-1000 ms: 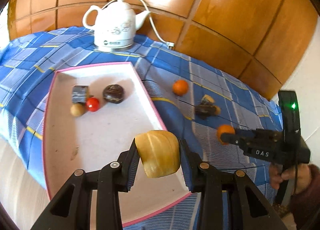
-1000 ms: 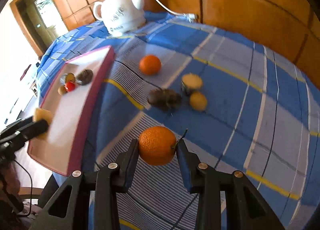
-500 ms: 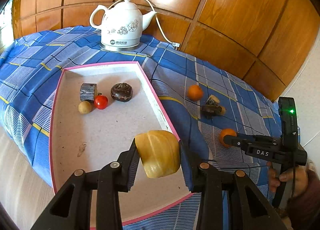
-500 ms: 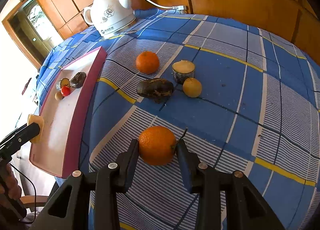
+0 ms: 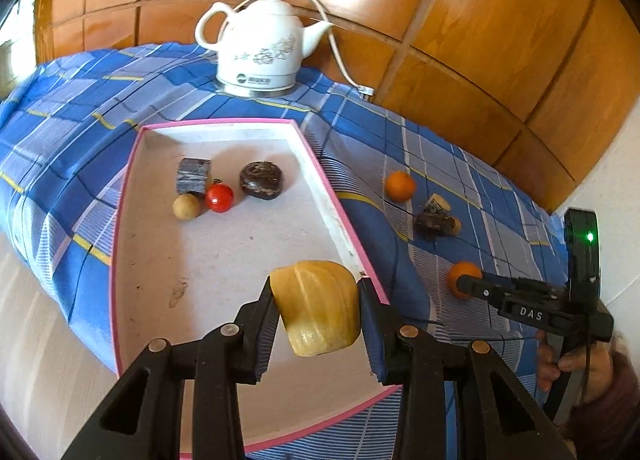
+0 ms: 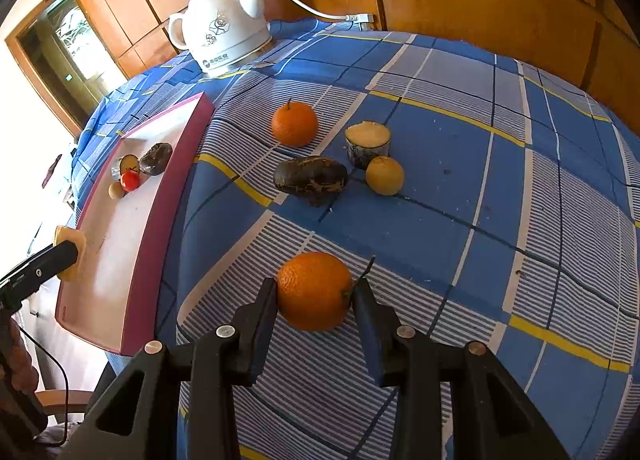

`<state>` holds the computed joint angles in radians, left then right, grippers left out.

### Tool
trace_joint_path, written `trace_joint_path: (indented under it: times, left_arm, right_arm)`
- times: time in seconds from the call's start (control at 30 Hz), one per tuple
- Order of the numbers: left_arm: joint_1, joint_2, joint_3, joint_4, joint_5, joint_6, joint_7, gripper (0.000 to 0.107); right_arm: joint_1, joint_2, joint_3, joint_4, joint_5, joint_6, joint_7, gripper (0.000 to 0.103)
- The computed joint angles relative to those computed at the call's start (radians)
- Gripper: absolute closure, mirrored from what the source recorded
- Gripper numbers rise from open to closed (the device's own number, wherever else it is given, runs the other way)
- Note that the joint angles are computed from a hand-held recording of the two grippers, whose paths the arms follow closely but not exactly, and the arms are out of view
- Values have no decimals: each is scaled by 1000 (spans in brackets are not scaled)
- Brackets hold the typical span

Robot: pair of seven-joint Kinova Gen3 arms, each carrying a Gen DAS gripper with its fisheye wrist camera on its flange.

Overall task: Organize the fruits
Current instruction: 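Carry the yellow chunk into the pink tray with the left tool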

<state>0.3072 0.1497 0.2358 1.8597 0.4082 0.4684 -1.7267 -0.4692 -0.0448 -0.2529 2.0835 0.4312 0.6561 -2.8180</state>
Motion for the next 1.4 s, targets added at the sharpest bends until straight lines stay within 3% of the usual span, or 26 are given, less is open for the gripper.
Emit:
trace_joint_path:
  times: [0.2, 0.37, 0.67, 0.93, 1.4]
  left_arm:
    - [-96, 10, -7, -1, 158, 50, -78, 69]
    - [-123, 25, -8, -12, 236, 76, -127, 69]
    - [-66, 75, -9, -84, 141, 78, -66, 69]
    - [-58, 173, 1, -198, 89, 156, 12, 69]
    - [110, 350, -74, -445, -227, 217, 270, 67]
  right_arm:
    - [0, 0, 0, 0, -2, -1, 0, 65]
    - [5, -4, 3, 6, -9, -14, 9, 65]
    - [13, -6, 2, 10, -18, -22, 22, 65]
    - [15, -6, 2, 8, -22, -24, 23, 65]
    - [14, -6, -1, 10, -17, -20, 8, 65]
